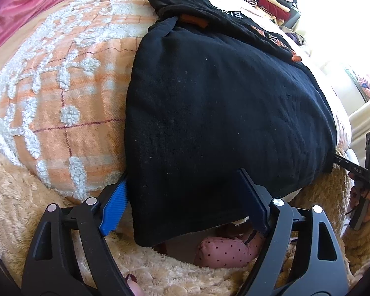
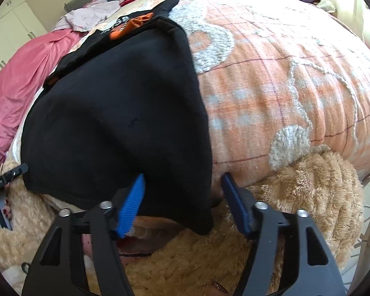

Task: Fold small clothes
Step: 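Close both tools on the sweatshirt hem, then lift the hem with both tools and fold it toward the collar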

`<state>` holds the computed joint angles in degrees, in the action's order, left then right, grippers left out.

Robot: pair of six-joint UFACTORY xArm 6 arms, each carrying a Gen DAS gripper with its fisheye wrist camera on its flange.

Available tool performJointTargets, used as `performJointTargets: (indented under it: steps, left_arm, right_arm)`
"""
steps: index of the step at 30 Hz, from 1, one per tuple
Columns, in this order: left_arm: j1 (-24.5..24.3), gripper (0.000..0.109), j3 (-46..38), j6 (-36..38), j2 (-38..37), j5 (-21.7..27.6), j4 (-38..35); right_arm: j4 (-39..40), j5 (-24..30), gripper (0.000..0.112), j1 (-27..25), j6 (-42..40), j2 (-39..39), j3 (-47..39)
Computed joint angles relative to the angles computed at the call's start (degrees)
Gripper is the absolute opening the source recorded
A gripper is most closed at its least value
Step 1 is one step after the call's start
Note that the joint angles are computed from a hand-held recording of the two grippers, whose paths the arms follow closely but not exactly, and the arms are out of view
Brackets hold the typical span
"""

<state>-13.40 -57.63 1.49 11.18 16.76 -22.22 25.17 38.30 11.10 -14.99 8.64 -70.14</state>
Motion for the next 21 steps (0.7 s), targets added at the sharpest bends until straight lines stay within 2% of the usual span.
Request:
performJointTargets:
  steps: [1,3,4,5,7,10,13,15,21]
  left_arm:
    - [-0.01,0.074,-0.02,-0.2,0.08,-0.01,0.29]
    - [-0.02,0.074,-0.11,-0.59,0.17,-0.03,0.61]
    - [-0.01,0.074,-0.11,-0.38,0.15,-0.03,0.15]
    - [0.03,0.074,-0.09,0.02,0.07,0.0,-0.56]
    - [0.2,0.071,-0.06,-0.51,-0.02,0.03,-0.24]
    - [0.64,0.06,0.58,-2.31,-0.64,-0.29,0.72]
    - [0.99,0.042,1.21,-3.25,-1.33,-0.45,0.92]
    - [1.1,0.026,1.58,-2.72,-1.81,-0.51,0.04]
    - [1.21,0.007,2.45,-1.7,-2.97,-1.17,-1.3]
  right_arm:
    - [0.78,0.03,0.042,0.0,-0.96,-0.3,0.4]
    - [2.18,-0.08,0.031,0.06,-2.51,-0.87,0.95]
    - [2.34,-0.42,0.017,0.18,-3.07,-1.31,1.34]
    - [4.79,-0.31,0.007,-0.06,-5.12,-1.91,1.74]
    - [9.86,0.05,0.006,-0.48,-8.85,-3.03,2.08]
    - [14.28,-1.01,0.006,-0.75,-12.09,-4.66,2.56]
    - [18.41,-1.53,0.006,-1.27,-14.46,-5.47,2.09]
    - [18.78,-2.6,0.006,-1.02,-14.6,-5.83,1.68]
    - [20.34,-3.64,0.006,-0.29,-15.1,-5.13,0.15]
